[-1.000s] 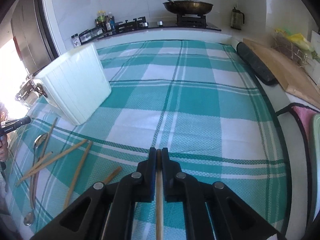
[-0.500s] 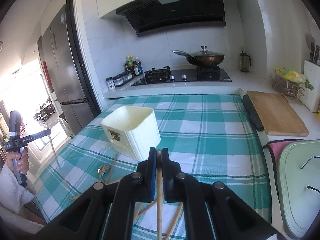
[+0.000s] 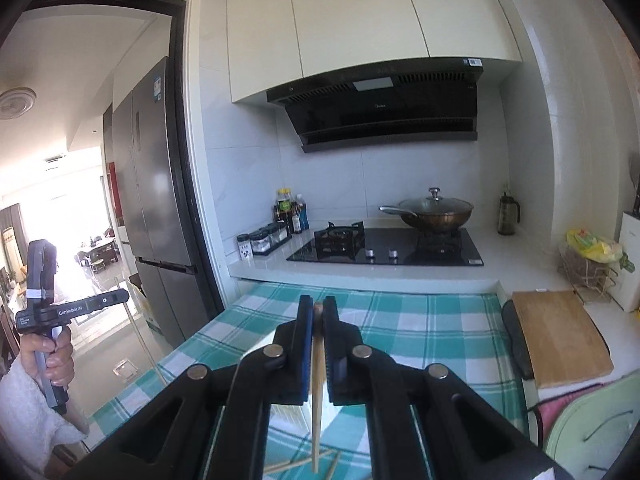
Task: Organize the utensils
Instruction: 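Lift both held chopsticks and carry them over the cream utensil holder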
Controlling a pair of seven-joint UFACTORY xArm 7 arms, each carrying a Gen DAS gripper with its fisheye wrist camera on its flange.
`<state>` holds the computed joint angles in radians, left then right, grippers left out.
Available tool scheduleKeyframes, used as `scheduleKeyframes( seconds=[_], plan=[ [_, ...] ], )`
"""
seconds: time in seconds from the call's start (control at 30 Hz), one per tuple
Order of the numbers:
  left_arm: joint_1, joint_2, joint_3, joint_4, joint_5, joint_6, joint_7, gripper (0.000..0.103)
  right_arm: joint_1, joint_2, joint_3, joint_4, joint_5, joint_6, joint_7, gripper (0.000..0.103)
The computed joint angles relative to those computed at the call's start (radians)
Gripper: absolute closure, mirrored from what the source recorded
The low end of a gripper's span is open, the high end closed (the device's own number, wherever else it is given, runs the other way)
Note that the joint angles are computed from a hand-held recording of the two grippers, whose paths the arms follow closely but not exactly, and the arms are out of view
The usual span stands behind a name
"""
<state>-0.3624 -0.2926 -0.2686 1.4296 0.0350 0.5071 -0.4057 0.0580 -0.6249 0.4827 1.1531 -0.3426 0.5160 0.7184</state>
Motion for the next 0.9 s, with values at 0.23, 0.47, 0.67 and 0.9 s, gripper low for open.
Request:
scheduleKeyframes(
  seconds=[0.23,0.47,0.67,0.9],
  plan=[
    [0.034,0.286,-0.095,0.315,0.396,-0.016,-0.328,0.1,-0.197,0.26,0.183,0.262,-0.252,-0.064,0.143,0.098],
    [-0.065,0.491,-0.043,0.459,0.412,0.084,-0.34,0.1,-0.249,0.46,0.272,0.334,-0.47,-0.069,0.305,0.098],
    [-0.12,0.601,-0.013,0.533,0.295,0.219,-0.206,0.1,-0.136,0.601,0.194,0.356,-0.307,0.028,0.157,0.098],
    [-0.183,0.627,0.054,0.564,0.225,0.281,-0.143,0.091,-0.058,0.672,0.105,0.366,-0.206,0.053,0.125,0.095]
  ],
)
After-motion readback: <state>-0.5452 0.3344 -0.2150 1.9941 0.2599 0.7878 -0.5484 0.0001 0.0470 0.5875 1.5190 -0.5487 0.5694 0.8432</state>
